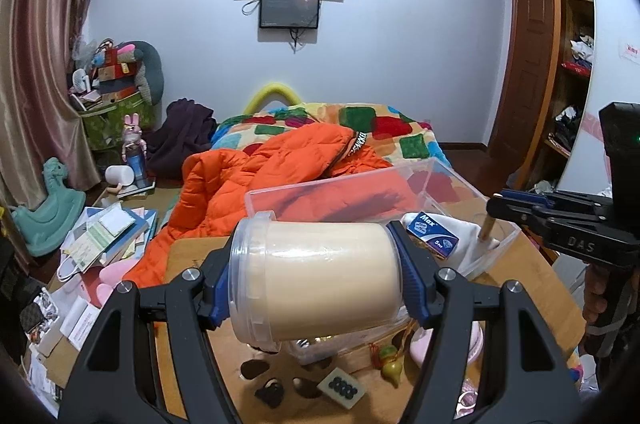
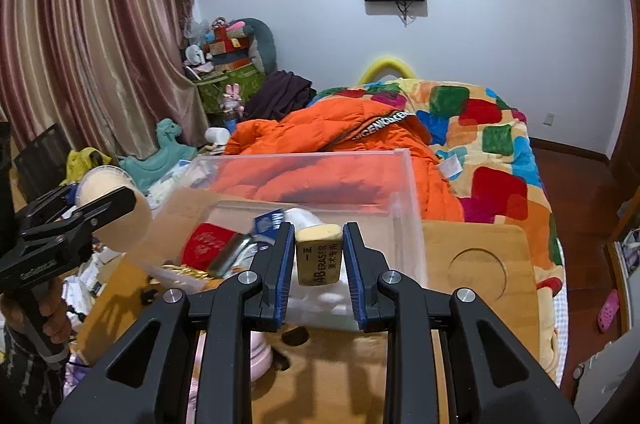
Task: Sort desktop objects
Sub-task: 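Carry the cream tub and beige eraser into the clear box and release both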
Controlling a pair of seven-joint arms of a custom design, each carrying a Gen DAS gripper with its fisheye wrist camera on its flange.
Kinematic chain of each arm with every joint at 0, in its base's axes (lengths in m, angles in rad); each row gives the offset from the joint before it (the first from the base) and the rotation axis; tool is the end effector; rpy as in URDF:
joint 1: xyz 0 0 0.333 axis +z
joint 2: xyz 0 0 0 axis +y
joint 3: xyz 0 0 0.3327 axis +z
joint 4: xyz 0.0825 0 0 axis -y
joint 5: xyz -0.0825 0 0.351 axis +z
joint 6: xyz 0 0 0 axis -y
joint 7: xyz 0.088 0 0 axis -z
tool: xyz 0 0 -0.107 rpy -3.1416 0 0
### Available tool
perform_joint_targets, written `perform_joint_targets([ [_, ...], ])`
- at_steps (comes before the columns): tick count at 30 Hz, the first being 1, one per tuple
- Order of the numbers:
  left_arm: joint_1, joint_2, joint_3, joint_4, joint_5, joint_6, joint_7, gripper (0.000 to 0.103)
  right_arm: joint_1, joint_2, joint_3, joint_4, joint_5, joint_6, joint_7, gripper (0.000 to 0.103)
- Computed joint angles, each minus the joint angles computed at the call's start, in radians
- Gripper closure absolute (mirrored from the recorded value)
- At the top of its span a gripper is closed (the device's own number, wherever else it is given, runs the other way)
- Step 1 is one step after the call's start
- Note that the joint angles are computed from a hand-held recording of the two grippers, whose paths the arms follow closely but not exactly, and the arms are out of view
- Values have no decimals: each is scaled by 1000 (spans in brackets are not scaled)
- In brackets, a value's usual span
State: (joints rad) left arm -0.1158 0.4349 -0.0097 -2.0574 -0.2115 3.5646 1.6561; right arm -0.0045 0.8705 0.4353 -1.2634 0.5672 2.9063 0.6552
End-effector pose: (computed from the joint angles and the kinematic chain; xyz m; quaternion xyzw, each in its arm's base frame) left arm 0.6252 -0.0518 0.3946 -0.6201 0.5978 -0.3755 0.3421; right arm 0.7609 0.1759 0.3683 -0.7749 0.4324 -0.1636 0.4312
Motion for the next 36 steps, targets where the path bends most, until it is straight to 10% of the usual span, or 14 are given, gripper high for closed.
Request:
perform_joint_targets([
  [25, -37, 147, 59, 197, 125, -207, -39, 37, 114, 170, -128, 277, -189, -109, 180, 79],
  [36, -90, 130, 118, 174, 144, -220, -52, 33, 127, 67, -138, 84, -225, 86, 188, 28],
])
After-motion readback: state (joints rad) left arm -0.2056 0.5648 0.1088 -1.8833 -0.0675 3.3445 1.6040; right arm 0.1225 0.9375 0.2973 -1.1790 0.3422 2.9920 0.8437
